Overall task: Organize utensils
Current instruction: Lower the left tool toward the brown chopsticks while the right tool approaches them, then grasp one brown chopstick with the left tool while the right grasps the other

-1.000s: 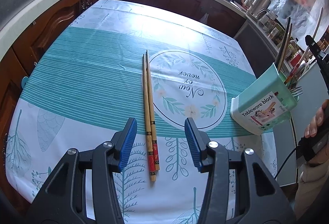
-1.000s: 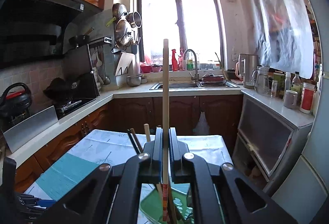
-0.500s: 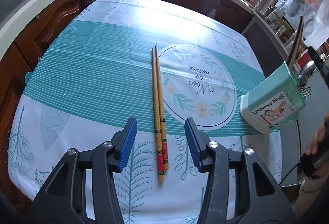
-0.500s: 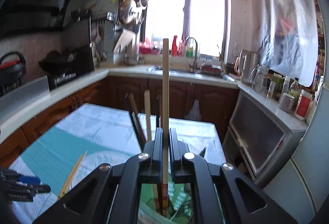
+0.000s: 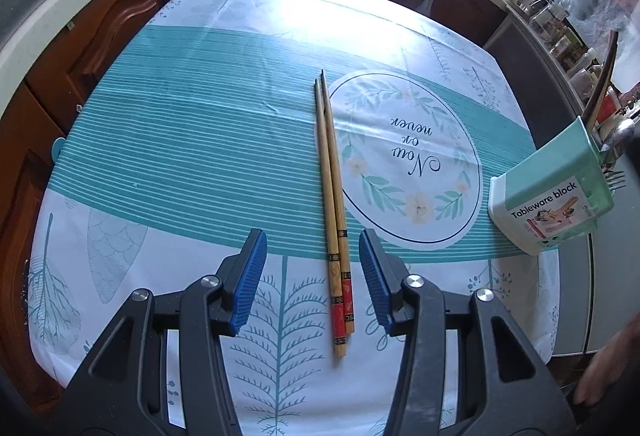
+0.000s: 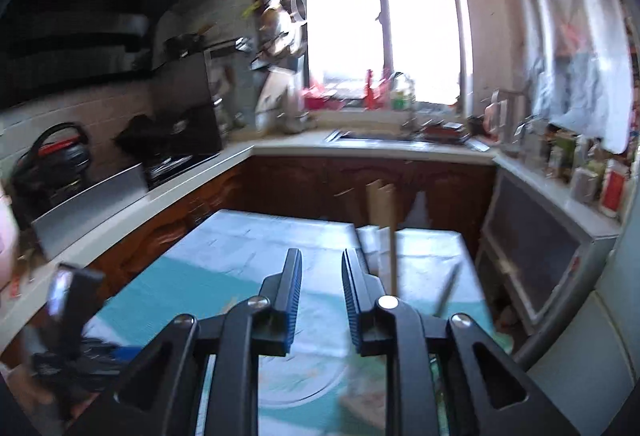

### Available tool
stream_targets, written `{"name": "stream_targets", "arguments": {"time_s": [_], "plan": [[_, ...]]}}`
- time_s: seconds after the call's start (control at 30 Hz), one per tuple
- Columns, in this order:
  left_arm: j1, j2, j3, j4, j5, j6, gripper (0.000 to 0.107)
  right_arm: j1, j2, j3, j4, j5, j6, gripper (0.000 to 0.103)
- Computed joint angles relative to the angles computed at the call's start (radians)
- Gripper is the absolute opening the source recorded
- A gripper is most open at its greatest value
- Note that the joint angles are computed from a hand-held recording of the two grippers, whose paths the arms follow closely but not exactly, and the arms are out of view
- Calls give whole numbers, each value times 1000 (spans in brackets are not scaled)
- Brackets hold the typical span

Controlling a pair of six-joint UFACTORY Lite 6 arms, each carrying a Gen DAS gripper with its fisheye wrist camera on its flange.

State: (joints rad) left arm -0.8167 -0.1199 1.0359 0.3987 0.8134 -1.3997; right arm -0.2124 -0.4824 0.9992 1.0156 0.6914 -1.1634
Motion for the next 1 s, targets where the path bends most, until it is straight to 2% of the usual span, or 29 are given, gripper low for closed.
{"name": "stream_targets", "arguments": {"time_s": [0.1, 0.27, 0.33, 0.47, 0.53, 0.63, 0.77, 1.0], "plan": [[44, -1, -4, -69, -35, 90, 44, 106, 1, -18, -114, 21, 117, 20], [161, 15, -15, -287, -106, 340, 34, 338, 36, -68, -344, -59, 341, 20], [213, 31, -8, -375, -115, 439, 32, 399, 96, -48, -427, -64, 440, 20], [293, 66, 23, -531, -131, 629, 31, 476, 269, 38, -525, 0, 593, 20], [315, 99, 56, -556, -112, 665, 26, 502, 370, 93, -565, 30, 671, 20], [331, 172, 128, -557, -71, 691, 20, 520, 465, 138, -591, 48, 751, 21], [324, 252, 205, -525, -23, 688, 11, 488, 507, 146, -533, 66, 739, 21], [308, 377, 315, -502, 40, 684, 9, 446, 537, 140, -479, 78, 705, 20]]}}
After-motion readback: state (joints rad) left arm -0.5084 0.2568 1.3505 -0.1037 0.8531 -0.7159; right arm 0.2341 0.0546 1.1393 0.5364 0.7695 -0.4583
